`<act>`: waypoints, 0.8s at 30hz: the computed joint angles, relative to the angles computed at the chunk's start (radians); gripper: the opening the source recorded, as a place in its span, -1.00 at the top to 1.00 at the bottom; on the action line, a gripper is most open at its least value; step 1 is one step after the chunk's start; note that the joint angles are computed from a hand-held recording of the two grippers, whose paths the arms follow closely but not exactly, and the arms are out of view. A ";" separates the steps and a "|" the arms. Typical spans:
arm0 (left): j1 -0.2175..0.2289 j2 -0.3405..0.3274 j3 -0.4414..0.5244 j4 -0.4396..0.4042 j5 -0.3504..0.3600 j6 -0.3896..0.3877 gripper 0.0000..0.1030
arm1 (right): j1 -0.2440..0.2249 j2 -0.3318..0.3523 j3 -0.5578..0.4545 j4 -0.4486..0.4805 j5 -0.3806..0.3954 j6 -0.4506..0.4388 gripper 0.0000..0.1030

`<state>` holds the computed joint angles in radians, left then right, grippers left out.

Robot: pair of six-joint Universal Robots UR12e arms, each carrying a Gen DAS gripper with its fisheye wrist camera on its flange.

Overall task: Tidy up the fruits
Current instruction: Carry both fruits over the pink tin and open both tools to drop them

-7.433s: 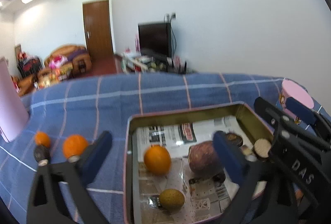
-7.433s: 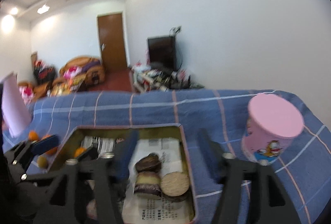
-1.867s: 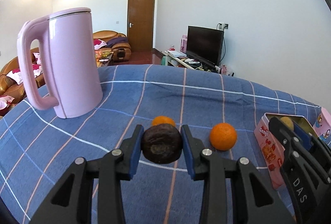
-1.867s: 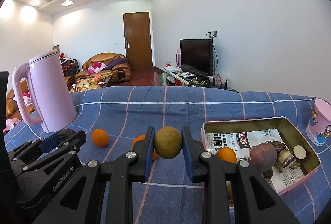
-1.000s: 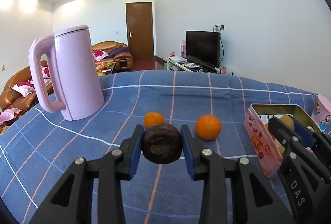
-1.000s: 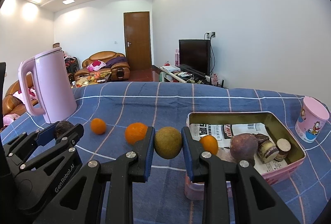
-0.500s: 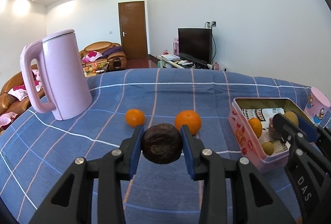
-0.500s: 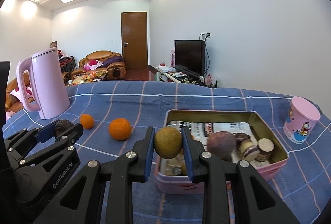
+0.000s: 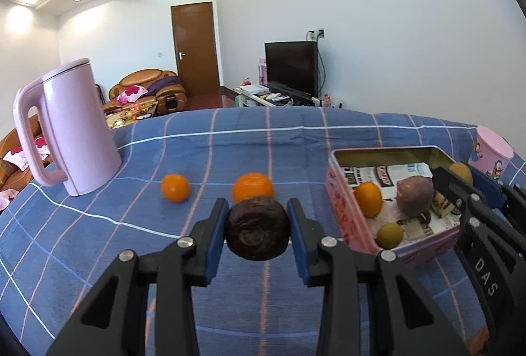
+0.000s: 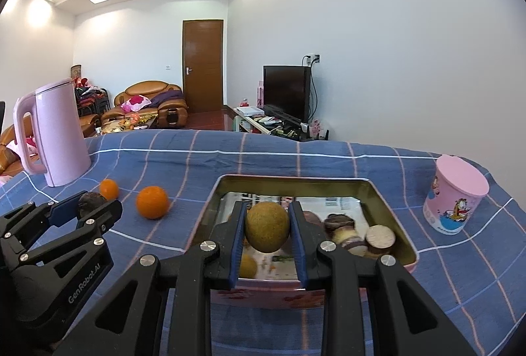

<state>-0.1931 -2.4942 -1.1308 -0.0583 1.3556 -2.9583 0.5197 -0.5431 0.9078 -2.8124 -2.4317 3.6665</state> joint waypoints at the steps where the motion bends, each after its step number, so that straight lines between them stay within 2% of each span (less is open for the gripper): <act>1: -0.002 0.000 0.000 -0.002 -0.002 0.002 0.26 | -0.002 -0.006 0.012 -0.002 -0.003 0.004 0.46; 14: -0.031 0.003 -0.003 -0.011 -0.038 0.034 0.26 | -0.024 -0.071 0.132 -0.012 -0.043 0.056 0.46; 24: -0.051 -0.010 0.028 -0.047 -0.084 0.045 0.26 | -0.046 -0.121 0.214 0.021 -0.068 0.145 0.46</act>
<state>-0.2446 -2.5039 -1.1027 -0.1057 1.2712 -2.9132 0.4742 -0.6642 1.1215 -2.7913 -2.4999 3.8115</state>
